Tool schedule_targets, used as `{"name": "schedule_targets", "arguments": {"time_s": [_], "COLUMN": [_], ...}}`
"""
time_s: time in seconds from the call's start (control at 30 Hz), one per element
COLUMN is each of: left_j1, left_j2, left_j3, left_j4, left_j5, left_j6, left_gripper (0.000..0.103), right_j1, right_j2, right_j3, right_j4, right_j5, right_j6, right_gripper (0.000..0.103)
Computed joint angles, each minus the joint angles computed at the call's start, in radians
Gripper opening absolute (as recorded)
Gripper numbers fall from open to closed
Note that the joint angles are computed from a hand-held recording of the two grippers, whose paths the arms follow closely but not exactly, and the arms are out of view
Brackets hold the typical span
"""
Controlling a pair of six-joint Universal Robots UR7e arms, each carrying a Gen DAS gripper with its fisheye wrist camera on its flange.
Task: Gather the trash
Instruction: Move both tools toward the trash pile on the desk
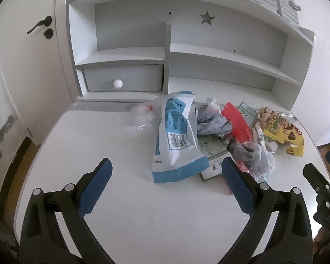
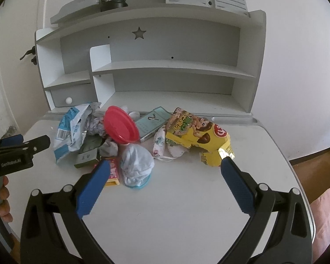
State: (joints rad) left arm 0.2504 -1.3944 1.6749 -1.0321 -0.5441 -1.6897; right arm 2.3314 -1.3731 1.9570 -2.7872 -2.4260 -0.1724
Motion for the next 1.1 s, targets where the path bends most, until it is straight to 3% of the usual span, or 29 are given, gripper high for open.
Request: {"name": "schedule_targets", "arguments": {"time_s": [1.1], "left_j1": [-0.016], "left_j2": [0.008], "left_j3": [-0.007], "left_j4": [0.024], "left_j5": [-0.007], "left_j6": [-0.013], "left_gripper": [0.097], "right_j1": [0.001], "right_j2": [-0.031], "right_j3": [0.016], "right_j4": [0.026], "right_j5": [-0.004], "right_j6": [0.03], "right_gripper": [0.097]}}
